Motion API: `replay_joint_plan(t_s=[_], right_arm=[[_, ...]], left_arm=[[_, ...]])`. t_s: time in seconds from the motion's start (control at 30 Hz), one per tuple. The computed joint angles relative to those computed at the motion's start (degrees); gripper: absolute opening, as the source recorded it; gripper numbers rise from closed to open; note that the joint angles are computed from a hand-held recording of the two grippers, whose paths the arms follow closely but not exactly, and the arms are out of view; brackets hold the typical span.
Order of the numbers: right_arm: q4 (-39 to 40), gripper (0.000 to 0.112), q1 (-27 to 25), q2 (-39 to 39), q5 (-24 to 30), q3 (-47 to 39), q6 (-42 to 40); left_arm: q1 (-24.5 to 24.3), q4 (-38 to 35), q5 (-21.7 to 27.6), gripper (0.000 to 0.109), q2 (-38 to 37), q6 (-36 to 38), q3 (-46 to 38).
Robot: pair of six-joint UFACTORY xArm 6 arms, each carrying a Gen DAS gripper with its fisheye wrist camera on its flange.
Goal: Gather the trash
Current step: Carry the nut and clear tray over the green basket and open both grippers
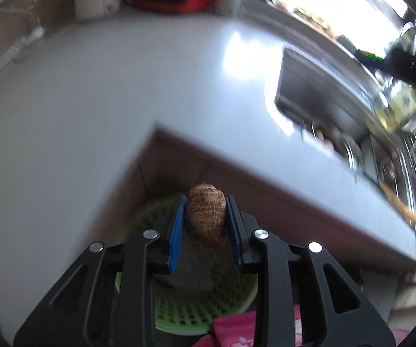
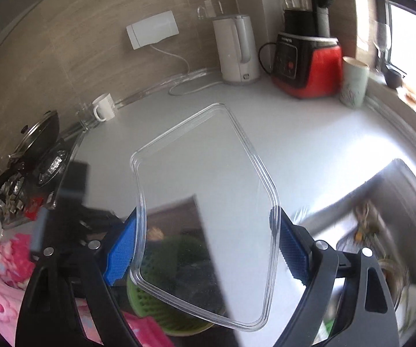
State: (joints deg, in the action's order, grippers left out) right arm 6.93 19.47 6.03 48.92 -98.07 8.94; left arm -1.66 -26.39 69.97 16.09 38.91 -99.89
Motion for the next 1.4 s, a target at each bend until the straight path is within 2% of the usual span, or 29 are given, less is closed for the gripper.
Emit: replay_joint_plan(t_s=[0.17, 0.23, 0.3, 0.4, 0.5, 0.7, 0.93, 1.03, 1.1, 1.2, 1.4], right_arm=[[-5.22, 0.086, 3.5, -5.73, -1.37, 7.62, 8.27], [-6.71, 0.086, 4.51, -7.12, -1.71, 9.3, 10.53], [-8.0, 0.086, 5.41, -8.15, -1.87, 10.51, 12.33], [-9.26, 0.086, 6.57, -8.97, -2.25, 11.88, 14.08], [-9.35, 0.086, 7.58, -8.92, -3.09, 12.98, 14.93], [-8.39, 0.086, 10.13, -6.1, -5.35, 14.23, 14.32], [-5.6, 0.087, 12.45, 0.25, -8.22, 15.55, 11.43], [-6.1, 0.087, 13.07, 3.71, -6.33, 14.36, 11.56], [-5.71, 0.093, 13.15, 5.22, -5.62, 14.12, 12.22], [-5.21, 0.1, 12.93, 5.49, -5.7, 14.46, 14.06], [-5.62, 0.1, 12.21, 3.56, -5.13, 15.2, 16.22]], left_arm=[[0.1, 2.77, -0.48, 0.027, -2.93, 2.14, 9.62], [0.23, 3.36, -0.88, 0.031, -3.79, 2.57, 11.39], [0.82, 2.79, -0.38, 0.051, -5.18, 3.25, 12.61], [1.5, 1.68, -1.58, 0.065, -7.19, 4.44, 12.95], [3.06, 1.03, -1.95, 0.077, -8.94, 4.82, 12.49], [7.03, 2.45, -4.45, 0.091, -11.3, 2.22, 10.41], [10.48, 4.89, -8.47, 0.091, -11.72, -0.34, 8.06], [10.96, 4.87, -8.68, 0.092, -12.0, -0.4, 8.36], [11.34, 4.54, -8.27, 0.092, -12.69, 0.11, 8.92], [11.72, 4.55, -8.52, 0.092, -13.17, 0.95, 9.61], [11.55, 3.86, -8.4, 0.092, -13.79, 1.52, 10.04]])
